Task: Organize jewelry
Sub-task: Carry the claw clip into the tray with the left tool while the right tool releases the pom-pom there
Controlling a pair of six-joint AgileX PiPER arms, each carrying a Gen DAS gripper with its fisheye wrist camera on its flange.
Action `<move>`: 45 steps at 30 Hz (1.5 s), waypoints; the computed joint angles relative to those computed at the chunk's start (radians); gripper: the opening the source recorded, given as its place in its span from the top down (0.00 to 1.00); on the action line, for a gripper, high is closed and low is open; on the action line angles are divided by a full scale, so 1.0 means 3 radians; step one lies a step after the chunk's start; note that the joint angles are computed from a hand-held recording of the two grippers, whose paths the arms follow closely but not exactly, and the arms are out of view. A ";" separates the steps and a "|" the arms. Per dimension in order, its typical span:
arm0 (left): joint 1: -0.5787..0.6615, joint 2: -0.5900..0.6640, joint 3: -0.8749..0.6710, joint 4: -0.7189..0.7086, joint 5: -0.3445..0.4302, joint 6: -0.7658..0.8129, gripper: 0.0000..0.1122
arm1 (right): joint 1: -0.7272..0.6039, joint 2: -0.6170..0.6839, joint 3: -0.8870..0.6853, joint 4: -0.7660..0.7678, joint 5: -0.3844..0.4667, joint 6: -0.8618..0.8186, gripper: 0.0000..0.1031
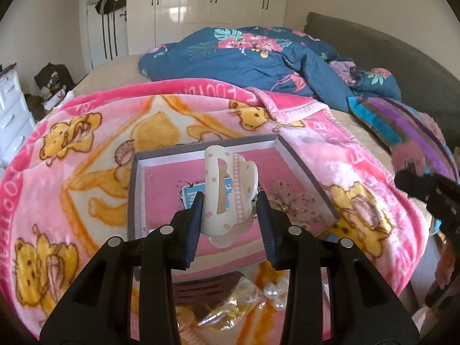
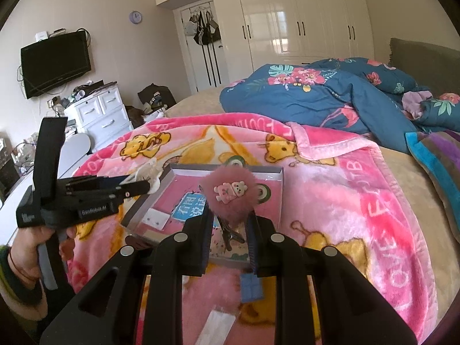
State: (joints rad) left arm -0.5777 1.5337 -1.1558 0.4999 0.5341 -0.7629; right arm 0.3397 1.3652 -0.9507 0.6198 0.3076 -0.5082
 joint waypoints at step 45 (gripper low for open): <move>0.0348 0.0665 0.0062 -0.0919 -0.0638 0.0907 0.75 | 0.0097 0.1576 -0.0933 -0.1134 -0.0049 0.1485 0.57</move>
State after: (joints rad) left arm -0.4732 1.7332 -1.1371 0.2241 0.3426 -0.4908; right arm 0.3687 1.8381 -1.2307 0.2795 0.2930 -0.0627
